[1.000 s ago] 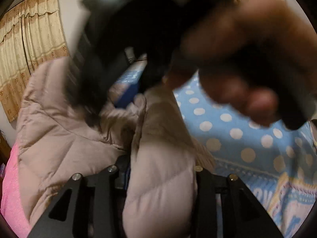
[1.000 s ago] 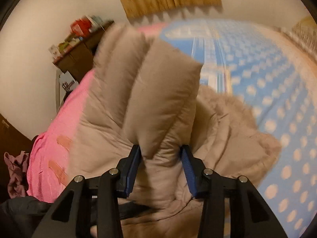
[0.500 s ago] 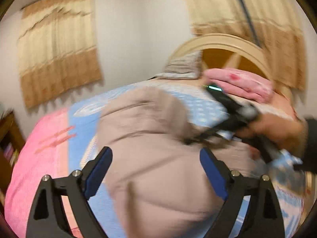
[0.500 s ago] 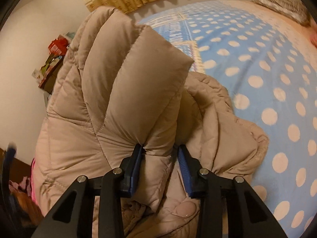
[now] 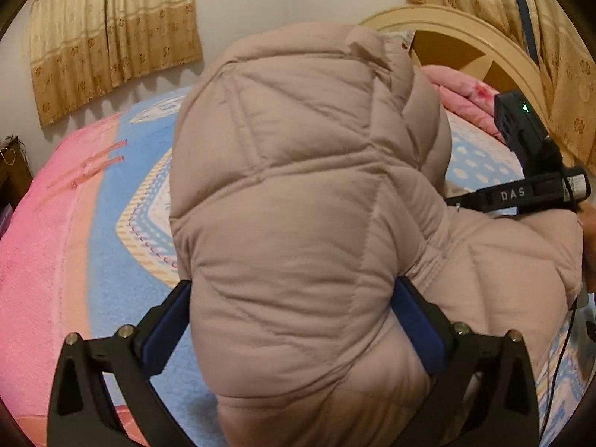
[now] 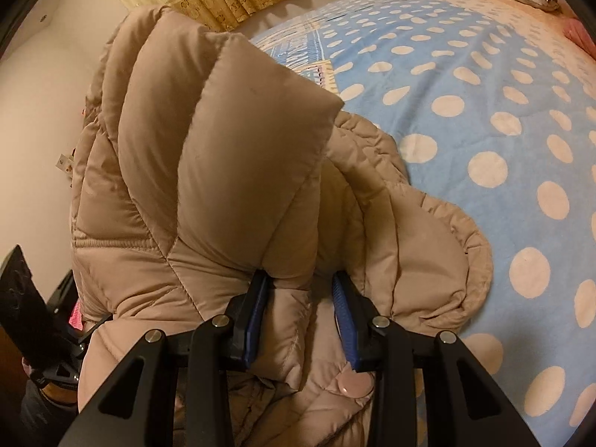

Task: Fold large clothes

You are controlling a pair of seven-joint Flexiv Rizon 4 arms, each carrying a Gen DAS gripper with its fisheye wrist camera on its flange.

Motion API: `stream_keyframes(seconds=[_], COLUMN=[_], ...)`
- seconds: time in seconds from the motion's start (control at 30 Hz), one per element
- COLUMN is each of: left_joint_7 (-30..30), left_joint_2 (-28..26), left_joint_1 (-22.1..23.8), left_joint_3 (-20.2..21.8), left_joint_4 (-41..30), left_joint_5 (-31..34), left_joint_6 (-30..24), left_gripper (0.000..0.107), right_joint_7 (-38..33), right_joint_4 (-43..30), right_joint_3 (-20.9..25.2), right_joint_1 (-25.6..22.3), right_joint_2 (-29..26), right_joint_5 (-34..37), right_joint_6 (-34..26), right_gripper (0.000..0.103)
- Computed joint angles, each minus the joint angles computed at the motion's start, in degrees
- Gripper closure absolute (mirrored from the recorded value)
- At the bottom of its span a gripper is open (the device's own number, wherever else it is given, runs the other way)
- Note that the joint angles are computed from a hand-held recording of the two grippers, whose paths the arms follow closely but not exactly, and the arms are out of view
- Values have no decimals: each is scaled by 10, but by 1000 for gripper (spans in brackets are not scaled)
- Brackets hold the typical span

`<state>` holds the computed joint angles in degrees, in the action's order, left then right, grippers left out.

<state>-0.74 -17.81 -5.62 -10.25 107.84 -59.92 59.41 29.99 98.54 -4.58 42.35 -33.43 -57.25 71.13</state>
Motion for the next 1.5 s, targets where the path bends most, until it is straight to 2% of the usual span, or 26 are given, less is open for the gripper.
stream_keyframes(seconds=[0.03, 0.3, 0.43, 0.57, 0.63, 0.7, 0.73, 0.77, 0.8, 0.87, 1.0, 1.07, 1.1, 1.17, 1.23, 1.3, 1.43, 1.5], left_joint_7=[13, 7, -4, 78, 81, 90, 64, 7, -43, -96, -93, -100, -103, -107, -111, -116, -118, -118], left_joint_2=[-1, -13, 7, 45, 46, 33, 17, -3, -18, -37, -39, -38, -38, -39, -39, -40, -43, -44], left_joint_1=[2, 0, 2, 1, -17, -36, -46, -52, -49, -38, -25, -19, -16, -11, -7, -5, 0, 1], left_joint_3=[-4, -5, 2, -4, 5, 4, 8, 18, 24, 22, -8, -17, -21, -25, -29, -29, -32, -33], left_joint_4=[2, -6, 2, 17, 10, -2, -13, -28, -44, -65, -51, -46, -46, -47, -48, -50, -53, -53], left_joint_5=[-12, -25, -13, -116, -116, -115, -83, -18, 29, 68, 82, 89, 91, 95, 97, 101, 102, 102], left_joint_6=[2, -4, -20, -43, -26, 18, 46, 56, 41, 15, 58, 62, 62, 61, 56, 53, 45, 42], left_gripper=[4, 4, 4, 5, 5, 5, 5, 4, 4, 4, 4, 4, 4, 4, 4, 4, 4, 4], right_joint_7=[12, 45, 31, 44, 62, 80, 89, 103, 111, 139, 166, 180, 186, 201, 227, 238, 241, 287], right_joint_4=[4, 1, -8, -8, -4, -1, 1, 3, 4, 10, 12, 16, 19, 28, 37, 47, 68, 86], right_joint_3=[-7, -13, 8, 11, 8, 7, 7, 6, 7, 6, 18, 23, 28, 34, 42, 58, 80, 82], right_joint_1=[3, 12, 9, 16, 17, 17, 17, 18, 17, 15, 4, 1, 0, -1, -9, -16, -32, -46], right_joint_2=[-1, -6, -6, -2, -1, 1, 2, 4, 5, 9, 12, 18, 25, 40, 55, 69, 92, 106], right_joint_5=[-11, -49, -39, -48, -65, -83, -91, -104, -113, -141, -174, -191, -193, -215, -247, -251, -248, -278], right_joint_6=[7, -17, -47, -58, -55, -55, -55, -55, -56, -53, -58, -65, -76, -89, -94, -113, -131, -120], right_gripper=[68, 68, 68, 68, 68, 68, 68, 68, 68, 68, 67, 65, 63, 51, 28, 13, 12, 12])
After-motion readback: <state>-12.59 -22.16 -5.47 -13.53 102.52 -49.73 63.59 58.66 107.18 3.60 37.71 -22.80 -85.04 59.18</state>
